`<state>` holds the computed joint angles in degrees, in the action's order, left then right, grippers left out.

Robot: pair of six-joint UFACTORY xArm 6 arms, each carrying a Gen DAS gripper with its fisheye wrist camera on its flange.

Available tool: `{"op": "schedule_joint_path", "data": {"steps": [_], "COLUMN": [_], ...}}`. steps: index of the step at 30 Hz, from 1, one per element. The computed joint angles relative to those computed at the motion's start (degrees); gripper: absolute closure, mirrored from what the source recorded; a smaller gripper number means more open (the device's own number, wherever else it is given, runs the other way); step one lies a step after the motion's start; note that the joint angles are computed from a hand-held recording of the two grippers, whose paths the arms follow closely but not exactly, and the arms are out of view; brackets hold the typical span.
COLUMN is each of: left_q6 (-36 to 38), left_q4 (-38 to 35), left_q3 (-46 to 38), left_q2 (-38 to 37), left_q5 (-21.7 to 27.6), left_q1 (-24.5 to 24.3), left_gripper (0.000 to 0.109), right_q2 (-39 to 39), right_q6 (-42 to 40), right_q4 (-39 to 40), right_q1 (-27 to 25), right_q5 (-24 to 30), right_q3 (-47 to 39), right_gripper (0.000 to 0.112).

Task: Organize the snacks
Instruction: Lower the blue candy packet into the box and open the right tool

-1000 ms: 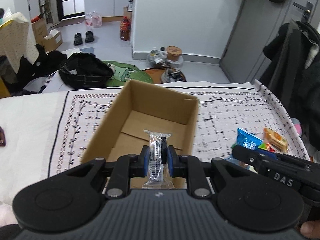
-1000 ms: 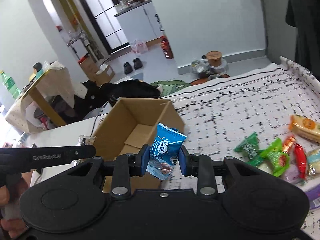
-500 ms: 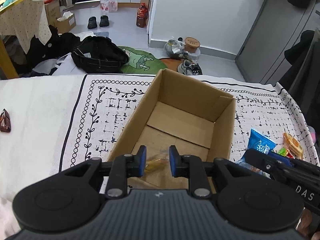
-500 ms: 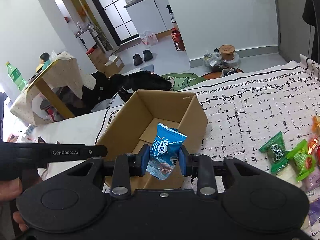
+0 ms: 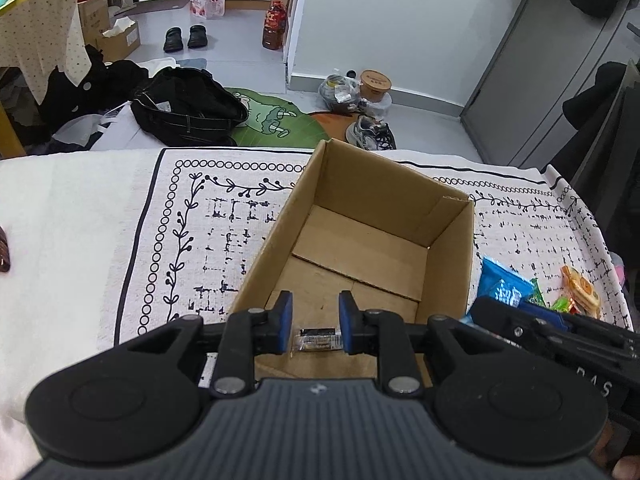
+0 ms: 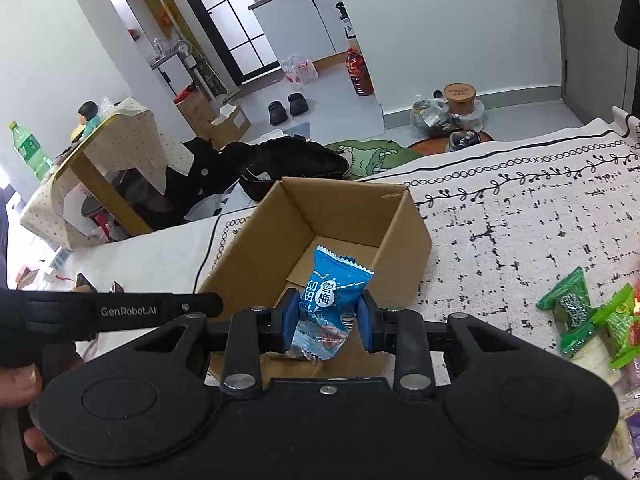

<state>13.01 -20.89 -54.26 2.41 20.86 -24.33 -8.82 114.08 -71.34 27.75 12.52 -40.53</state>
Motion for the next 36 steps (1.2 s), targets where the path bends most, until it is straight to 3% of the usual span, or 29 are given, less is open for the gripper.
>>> {"op": "schedule_joint_path", "data": {"steps": [5, 16, 24, 26, 30, 36], "left_q6": [1.08, 0.55, -0.39, -0.88, -3.15, -5.87], "left_q4": [-0.84, 0.32, 2.19, 2.59, 3.75, 6.2], "left_q3": [-0.17, 0.87, 2.05, 2.27, 2.39, 3.32], "left_q2": [-0.51, -2.33, -4.31, -4.64, -5.1, -5.71], "left_q5": [1.06, 1.51, 1.31, 1.58, 2.28, 1.28], "left_q1": [0.67, 0.19, -1.25, -1.67, -2.78, -4.82], "left_gripper": [0.086, 0.082, 0.057, 0.054, 0.041, 0.032], "right_q2": [1.3, -2.17, -6.91, -8.49, -11.24, -15.99], "right_q6": [1.86, -7.12, -10.45, -11.05, -11.12, -9.67], "right_q4": [-1.81, 10.33, 18.26, 20.09, 23.31, 26.22], "right_q1": [-0.5, 0.43, 1.97, 2.61, 3.99, 5.78], "right_q5": [-2.02, -1.07, 3.93, 5.88, 9.7, 16.85], "right_q3": [-1.26, 2.15, 5.89, 6.99, 9.1, 11.62], "right_gripper": [0.077, 0.061, 0.053, 0.043, 0.039, 0.025]}}
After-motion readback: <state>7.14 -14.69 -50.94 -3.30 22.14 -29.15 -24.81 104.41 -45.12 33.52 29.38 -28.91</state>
